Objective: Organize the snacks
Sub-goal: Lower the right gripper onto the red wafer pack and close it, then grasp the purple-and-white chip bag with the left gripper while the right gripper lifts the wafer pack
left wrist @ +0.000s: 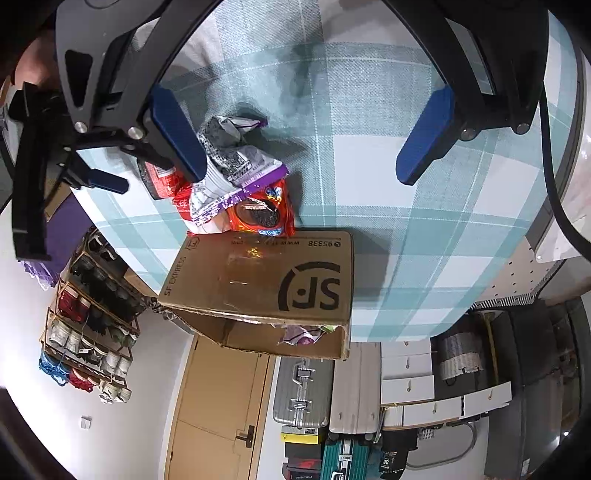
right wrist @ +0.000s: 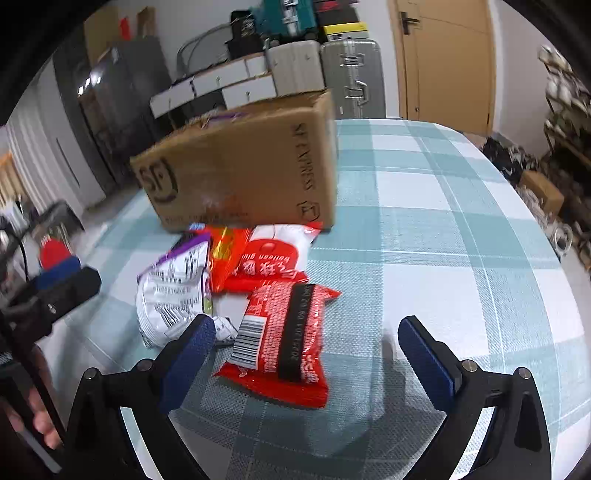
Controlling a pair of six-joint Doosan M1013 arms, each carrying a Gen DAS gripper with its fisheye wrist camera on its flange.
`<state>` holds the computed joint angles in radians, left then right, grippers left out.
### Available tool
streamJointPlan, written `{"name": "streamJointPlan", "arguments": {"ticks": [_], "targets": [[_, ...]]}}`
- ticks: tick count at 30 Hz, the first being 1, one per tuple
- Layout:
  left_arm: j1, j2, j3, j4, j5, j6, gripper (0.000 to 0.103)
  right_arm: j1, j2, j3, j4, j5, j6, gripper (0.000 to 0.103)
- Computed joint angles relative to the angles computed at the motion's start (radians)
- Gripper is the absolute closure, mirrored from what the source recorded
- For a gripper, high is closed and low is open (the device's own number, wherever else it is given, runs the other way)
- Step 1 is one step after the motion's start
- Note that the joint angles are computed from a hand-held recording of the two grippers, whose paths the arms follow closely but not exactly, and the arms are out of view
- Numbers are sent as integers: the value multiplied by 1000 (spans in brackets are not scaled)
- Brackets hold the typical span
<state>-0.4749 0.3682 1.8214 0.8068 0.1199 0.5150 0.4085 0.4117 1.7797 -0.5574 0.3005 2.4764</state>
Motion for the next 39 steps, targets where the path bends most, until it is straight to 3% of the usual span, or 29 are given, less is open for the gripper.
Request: {"name": "streamJointPlan", "arguments": {"ticks": [2,4,10,11,13,16,22,27,39], "targets": [[-2,-1,2,13,1,-9,1,-5,8,-9,65,-4,-60,9],[-2,-3,5,26,-3,-20,1,-12,15,-17,149,7,-131,30],[0,1,1,-73,-1,75,1,1,30,-39,77,58,-90,32],[0,3,-1,-99,1,102,1,2,30,-39,75,57,-94,35],[-1,3,0,-85,3,86,1,2,28,-36,103,40,-138,53],[-2,5,-1,-77,9,78,1,0,26,-32,133,28,-175,58],[0,8,-4,-120,22,115,1,-27,12,-6,360,-40,-346,58],[0,15,-9,-176,35,167,1,-27,1,6,347,-66,-326,58],[-6,34,-20,-375,46,357,1,-47,-32,48,503,-126,-428,58]]}}
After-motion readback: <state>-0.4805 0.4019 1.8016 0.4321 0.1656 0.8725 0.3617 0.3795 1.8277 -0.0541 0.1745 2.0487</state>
